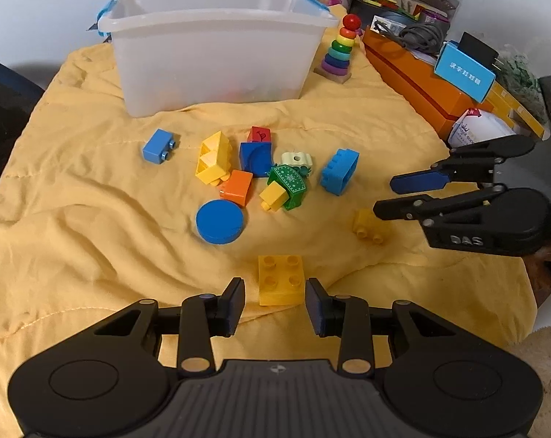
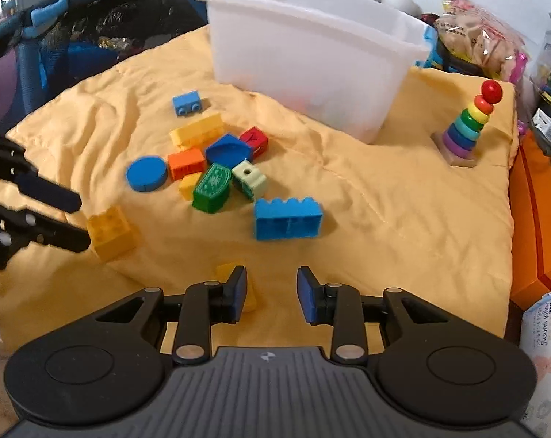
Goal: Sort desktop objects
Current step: 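Carry both yellow bricks over the white bin and open both grippers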
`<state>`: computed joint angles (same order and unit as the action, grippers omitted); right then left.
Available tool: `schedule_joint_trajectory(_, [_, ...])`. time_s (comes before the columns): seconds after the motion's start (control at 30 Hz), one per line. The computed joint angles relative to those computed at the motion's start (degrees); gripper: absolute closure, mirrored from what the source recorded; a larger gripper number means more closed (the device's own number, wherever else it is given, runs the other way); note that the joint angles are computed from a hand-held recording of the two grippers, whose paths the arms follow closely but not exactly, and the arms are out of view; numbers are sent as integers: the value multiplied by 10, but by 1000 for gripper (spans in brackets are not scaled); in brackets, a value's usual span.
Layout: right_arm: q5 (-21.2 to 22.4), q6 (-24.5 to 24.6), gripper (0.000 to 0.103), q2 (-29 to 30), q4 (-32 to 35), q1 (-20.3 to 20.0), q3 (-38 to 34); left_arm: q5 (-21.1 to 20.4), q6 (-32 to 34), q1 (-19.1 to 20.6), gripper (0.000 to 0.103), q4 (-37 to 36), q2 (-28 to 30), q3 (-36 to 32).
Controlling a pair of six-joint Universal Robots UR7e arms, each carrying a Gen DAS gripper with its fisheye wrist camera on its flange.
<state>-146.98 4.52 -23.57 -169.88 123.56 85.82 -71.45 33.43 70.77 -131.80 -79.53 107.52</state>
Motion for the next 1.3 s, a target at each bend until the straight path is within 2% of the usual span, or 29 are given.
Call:
schedule_joint_trajectory(0.07, [32, -37, 69, -4, -30, 2, 9, 0, -3, 2, 62, 8, 6, -5])
schedule_joint_trajectory(0.1, [32, -50, 69, -1, -20, 5, 5, -1, -2, 3, 62, 10, 8, -6])
schedule_joint_trajectory(0.17, [22, -85, 70, 12, 5, 11, -8, 2, 2, 2, 62, 6, 12, -4])
schedule_joint_trajectory(0.27, [7, -91, 69, 26, 35, 11, -22, 7, -2, 4, 62, 6, 17, -5])
schedule_joint_trajectory(0.37, [-13, -113, 69, 38, 31, 9, -31, 5, -2, 5, 62, 6, 18, -6])
schedule_joint_trajectory(0.43, [-17, -103, 71, 37, 45, 4, -34, 7, -4, 5, 62, 7, 21, -7])
schedule_joint_trajectory(0.5, [5, -87, 85, 28, 29, -3, -23, 8, -3, 6, 62, 10, 25, -10])
schedule_joint_trajectory(0.6, [28, -53, 86, 19, 17, -9, -13, 10, 3, 8, 62, 17, 32, -11])
schedule_joint_trajectory(0.67, [36, -36, 86, 14, 16, -11, -7, 5, 17, 11, 62, -6, 35, -3])
schedule_joint_trajectory(0.73, [41, -30, 86, 11, 19, -12, -4, -6, 25, 15, 68, -21, 37, -2])
schedule_joint_trajectory(0.87, [46, -27, 86, 8, 29, -13, -9, -30, 26, 15, 68, 7, 40, -29])
schedule_joint_trajectory(0.93, [48, -35, 86, 5, 21, -13, -15, -34, 35, 6, 68, -6, 43, -42])
schedule_joint_trajectory(1.0, [50, -53, 86, 0, 6, -13, -27, -51, 36, -1, 68, -22, 55, -72])
schedule_joint_trajectory(1.1, [36, -118, 86, 6, -50, -16, -70, -74, 41, -16, 68, -69, 89, -129])
schedule_joint_trajectory(1.23, [33, -186, 86, 23, -125, -22, -162, -88, 39, -35, 68, -114, 159, -231])
schedule_joint_trajectory(1.3, [30, -229, 86, 43, -152, -22, -223, -74, 49, -43, 68, -144, 191, -264])
